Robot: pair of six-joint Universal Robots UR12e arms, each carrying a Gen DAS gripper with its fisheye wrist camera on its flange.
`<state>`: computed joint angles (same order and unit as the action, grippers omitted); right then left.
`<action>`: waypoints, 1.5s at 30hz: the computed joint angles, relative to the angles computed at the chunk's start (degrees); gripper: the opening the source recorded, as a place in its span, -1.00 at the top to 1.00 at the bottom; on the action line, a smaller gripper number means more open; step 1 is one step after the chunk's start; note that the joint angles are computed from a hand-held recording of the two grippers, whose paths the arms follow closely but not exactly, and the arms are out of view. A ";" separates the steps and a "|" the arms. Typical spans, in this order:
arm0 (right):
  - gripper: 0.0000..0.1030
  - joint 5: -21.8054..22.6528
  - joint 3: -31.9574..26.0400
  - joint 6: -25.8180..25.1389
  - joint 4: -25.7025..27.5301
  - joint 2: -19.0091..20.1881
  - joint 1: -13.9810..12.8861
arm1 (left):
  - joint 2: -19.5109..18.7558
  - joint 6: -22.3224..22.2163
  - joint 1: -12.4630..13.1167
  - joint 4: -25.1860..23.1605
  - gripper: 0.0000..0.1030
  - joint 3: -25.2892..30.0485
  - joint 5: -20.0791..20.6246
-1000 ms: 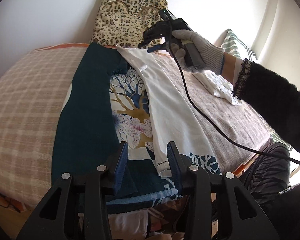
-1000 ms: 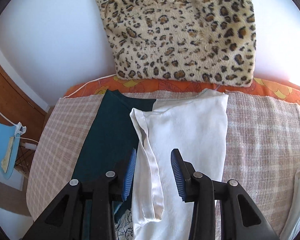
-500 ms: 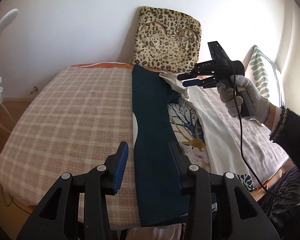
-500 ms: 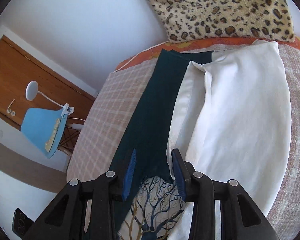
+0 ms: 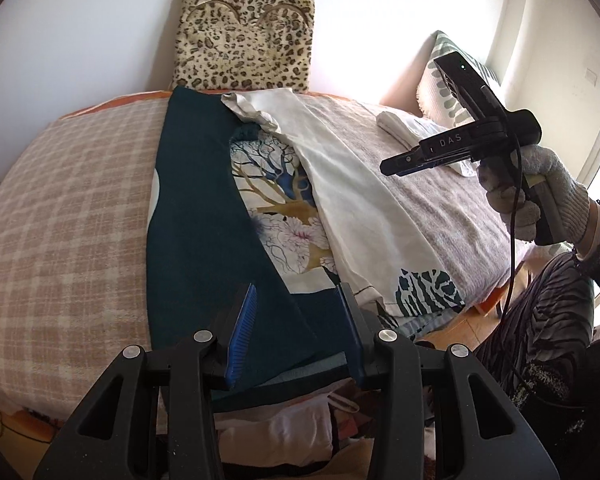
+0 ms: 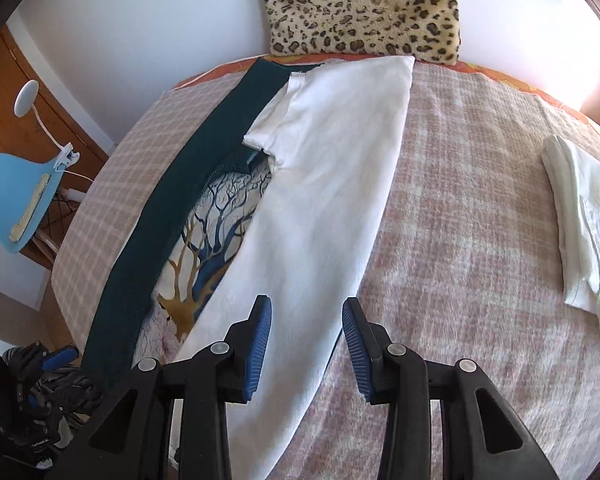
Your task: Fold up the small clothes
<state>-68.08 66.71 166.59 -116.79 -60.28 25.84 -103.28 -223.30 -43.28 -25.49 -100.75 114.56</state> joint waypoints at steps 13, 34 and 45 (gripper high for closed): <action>0.38 3.22 11.58 -4.51 5.28 -7.43 -0.63 | -0.68 0.54 -0.17 0.70 0.25 0.41 -2.34; 1.00 0.16 12.42 -6.52 4.33 -7.88 0.57 | -4.66 10.14 0.17 -3.95 0.72 5.26 -5.83; 0.34 7.31 6.32 -7.12 -1.15 -4.90 0.56 | -1.74 6.46 -3.32 -4.99 0.15 1.98 6.52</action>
